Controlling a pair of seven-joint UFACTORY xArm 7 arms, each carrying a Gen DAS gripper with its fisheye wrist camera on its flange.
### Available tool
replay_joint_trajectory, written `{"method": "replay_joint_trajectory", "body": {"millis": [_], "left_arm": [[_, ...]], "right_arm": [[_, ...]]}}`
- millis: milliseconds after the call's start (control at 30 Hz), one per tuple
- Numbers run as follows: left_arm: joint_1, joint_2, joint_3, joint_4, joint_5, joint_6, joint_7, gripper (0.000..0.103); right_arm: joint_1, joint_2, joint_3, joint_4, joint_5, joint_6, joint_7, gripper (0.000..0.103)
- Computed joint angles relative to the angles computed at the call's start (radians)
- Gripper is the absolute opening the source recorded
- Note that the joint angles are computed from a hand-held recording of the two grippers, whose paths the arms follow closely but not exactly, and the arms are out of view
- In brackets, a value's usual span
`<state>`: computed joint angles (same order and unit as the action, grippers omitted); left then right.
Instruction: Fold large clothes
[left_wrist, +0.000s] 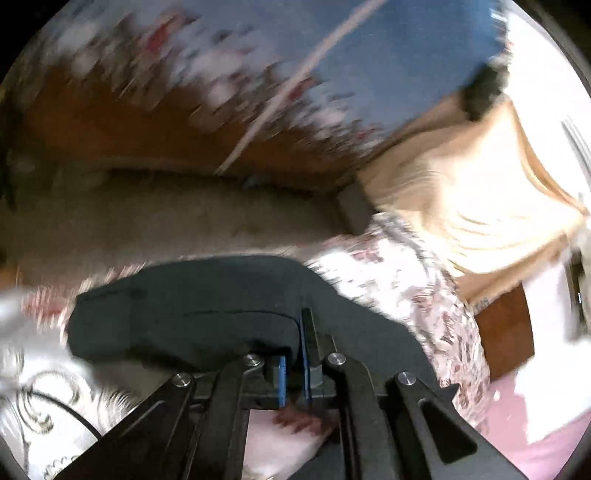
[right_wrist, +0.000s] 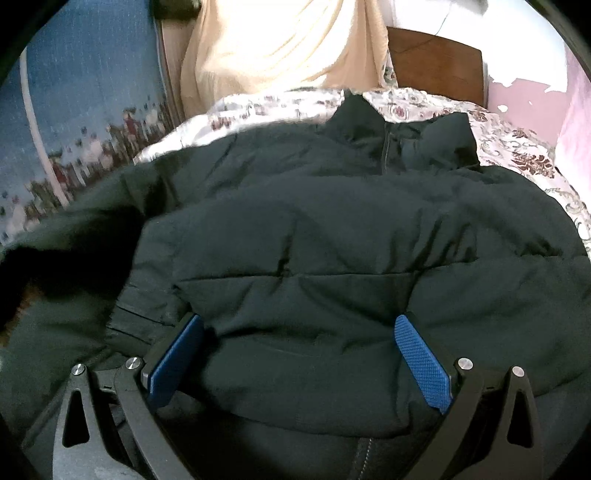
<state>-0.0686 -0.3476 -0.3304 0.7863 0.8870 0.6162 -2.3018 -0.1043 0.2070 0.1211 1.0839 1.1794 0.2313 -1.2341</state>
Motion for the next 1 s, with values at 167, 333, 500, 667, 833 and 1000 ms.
{"method": "replay_joint_trajectory", "body": {"millis": [167,333,500,667,833,1000], "left_arm": [[-0.019,0.115,0.006,0.261,0.102,0.055,0.253,0.006],[-0.108,0.302,-0.005,0.549,0.262,0.081,0.415,0.006],[-0.249,0.553,-0.026,0.845,0.347,0.104,0.655,0.006],[-0.368,0.822,-0.049,1.146,0.258,0.066,0.961,0.006],[-0.485,1.092,-0.088,1.450,0.109,0.129,1.312,0.006],[-0.434,1.250,-0.271,1.516,-0.220,0.136,1.587,0.014]], "right_arm": [[-0.033,-0.058,-0.079,0.030,-0.169,0.171,0.214,0.102],[-0.096,-0.091,-0.149,0.093,-0.304,0.280,0.265,0.102],[-0.193,-0.097,-0.210,0.095,-0.301,0.291,0.133,0.102],[-0.302,-0.060,-0.241,0.132,-0.192,0.321,0.041,0.102],[-0.415,-0.023,-0.246,0.152,0.078,0.349,-0.100,0.102],[-0.447,0.044,-0.245,0.203,0.085,0.377,-0.016,0.102]]}}
